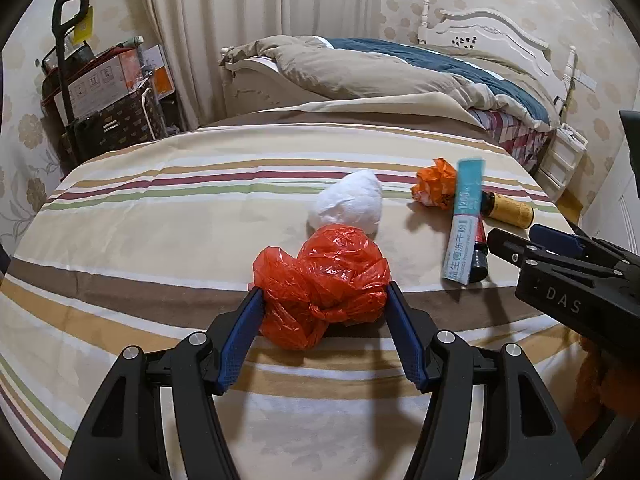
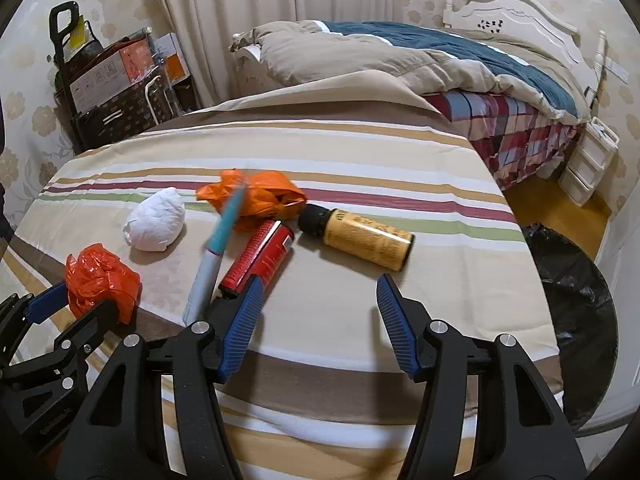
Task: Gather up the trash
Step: 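Grasp the red spray can with the right tool while the left tool holds the red bag, then carry the bag and can over the trash bin and open both tools to drop them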
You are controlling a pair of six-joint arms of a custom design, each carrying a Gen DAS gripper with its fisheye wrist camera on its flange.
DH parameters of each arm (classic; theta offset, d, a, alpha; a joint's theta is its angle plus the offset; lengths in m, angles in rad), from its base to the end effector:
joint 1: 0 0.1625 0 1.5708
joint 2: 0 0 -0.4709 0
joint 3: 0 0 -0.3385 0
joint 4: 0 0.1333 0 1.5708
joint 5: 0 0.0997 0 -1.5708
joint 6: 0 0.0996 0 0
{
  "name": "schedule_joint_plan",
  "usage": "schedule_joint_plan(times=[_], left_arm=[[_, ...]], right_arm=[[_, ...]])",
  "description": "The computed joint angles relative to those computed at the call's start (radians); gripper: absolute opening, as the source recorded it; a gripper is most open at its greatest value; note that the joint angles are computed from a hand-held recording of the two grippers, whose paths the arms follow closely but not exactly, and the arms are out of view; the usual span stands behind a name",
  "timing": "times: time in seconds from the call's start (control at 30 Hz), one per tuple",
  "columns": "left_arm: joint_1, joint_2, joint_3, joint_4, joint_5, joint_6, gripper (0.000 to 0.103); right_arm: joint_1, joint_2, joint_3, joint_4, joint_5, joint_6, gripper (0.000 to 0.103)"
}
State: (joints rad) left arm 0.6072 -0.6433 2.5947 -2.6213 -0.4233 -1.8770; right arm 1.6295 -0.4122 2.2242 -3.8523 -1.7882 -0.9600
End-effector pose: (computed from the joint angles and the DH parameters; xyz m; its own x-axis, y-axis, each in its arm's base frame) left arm -0.1028 -0.3443 0.0271 -0.5925 -0.5624 -0.5768 0.1825 0.6037 -0.7761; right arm 0.1400 -0.4761 -0.0192 -0.5195 -0.7063 0.4810 -0.8332 0.5435 -0.1019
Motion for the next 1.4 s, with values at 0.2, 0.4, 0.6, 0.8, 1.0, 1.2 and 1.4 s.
schedule_joint_plan(times=[0.2, 0.4, 0.6, 0.8, 1.0, 1.2, 1.4], left_arm=[[-0.006, -0.019, 0.017, 0.04, -0.008, -0.053, 0.061], [-0.007, -0.043, 0.019, 0.124, -0.009, -0.114, 0.061], [-0.008, -0.046, 0.024, 0.128, -0.012, -0.124, 0.061], [-0.006, -0.044, 0.035, 0.106, -0.01, -0.113, 0.061], [-0.002, -0.042, 0.029, 0.107, -0.008, -0.11, 0.061], [-0.005, -0.044, 0.028, 0.122, -0.005, -0.114, 0.061], [-0.028, -0.029, 0.026, 0.124, -0.014, -0.129, 0.061]], right_arm=[[0.01, -0.001, 0.009, -0.016, 0.014, 0.011, 0.057], [0.032, 0.017, -0.004, -0.005, -0.002, 0.011, 0.057], [0.033, 0.041, -0.016, -0.006, -0.031, 0.007, 0.057], [0.028, 0.037, -0.02, -0.001, -0.037, 0.02, 0.049], [0.031, 0.032, -0.028, 0.04, -0.045, 0.02, 0.027], [0.017, 0.025, -0.002, 0.014, -0.032, 0.006, 0.026], [-0.017, -0.001, 0.045, -0.025, -0.003, -0.001, 0.026]])
